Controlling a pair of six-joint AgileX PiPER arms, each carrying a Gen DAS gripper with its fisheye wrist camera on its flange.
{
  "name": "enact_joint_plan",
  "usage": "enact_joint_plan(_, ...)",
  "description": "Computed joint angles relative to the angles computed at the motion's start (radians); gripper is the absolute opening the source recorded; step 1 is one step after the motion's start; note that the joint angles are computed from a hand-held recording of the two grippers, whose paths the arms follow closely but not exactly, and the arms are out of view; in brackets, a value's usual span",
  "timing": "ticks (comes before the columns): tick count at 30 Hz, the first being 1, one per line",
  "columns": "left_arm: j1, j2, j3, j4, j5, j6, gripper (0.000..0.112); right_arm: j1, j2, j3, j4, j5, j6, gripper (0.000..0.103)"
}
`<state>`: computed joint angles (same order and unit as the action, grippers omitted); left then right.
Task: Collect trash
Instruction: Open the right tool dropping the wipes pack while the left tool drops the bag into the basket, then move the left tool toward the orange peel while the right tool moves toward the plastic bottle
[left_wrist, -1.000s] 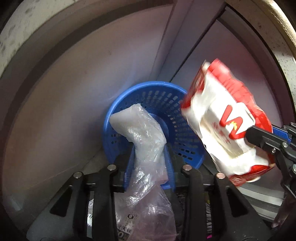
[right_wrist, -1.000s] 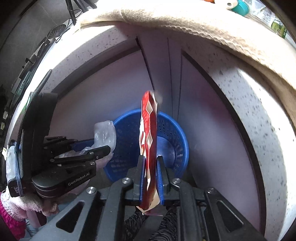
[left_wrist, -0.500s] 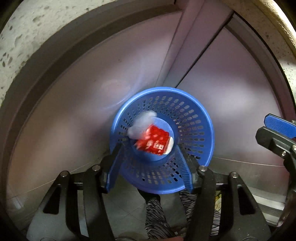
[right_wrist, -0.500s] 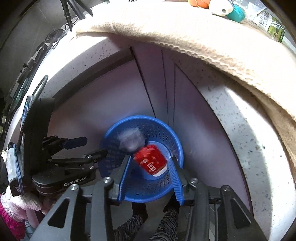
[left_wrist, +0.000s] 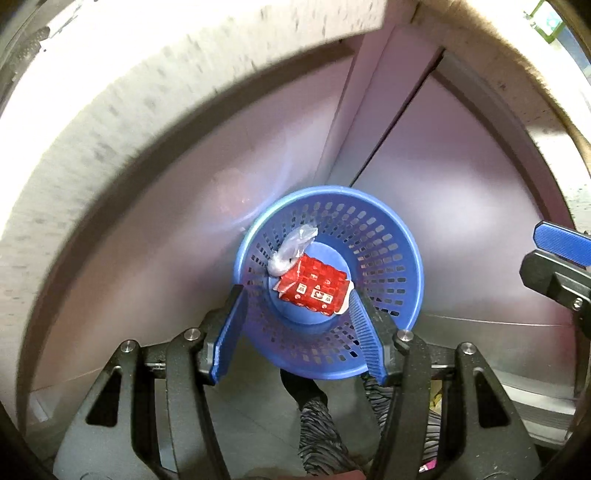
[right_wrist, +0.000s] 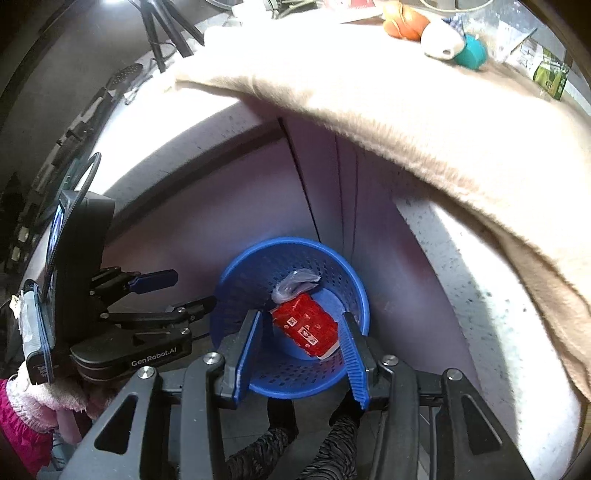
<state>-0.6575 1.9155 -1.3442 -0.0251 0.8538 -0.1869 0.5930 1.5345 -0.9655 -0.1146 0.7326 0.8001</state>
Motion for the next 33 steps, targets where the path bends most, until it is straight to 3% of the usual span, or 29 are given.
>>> enact_joint_plan(9, -0.01, -0.085, -0.021, 0.045, 0.041, -0.05, 0.058, -0.011, -0.129, -0.018, 0.012, 0.053, -0.052, 0.06)
enact_joint_plan(19, -0.028, -0.155, -0.148, 0.044, 0.104, -0.084, 0.058, -0.091, -0.295, -0.057, 0.025, 0.112, -0.124, 0.076)
enact_joint_plan(26, -0.038, -0.077, -0.367, 0.024, 0.163, -0.113, 0.058, -0.276, -0.398, -0.086, 0.101, 0.149, -0.26, 0.083)
enact_joint_plan(33, -0.064, 0.116, -0.737, 0.03, 0.28, -0.149, 0.058, -0.559, -0.401, -0.139, 0.253, 0.182, -0.532, 0.083)
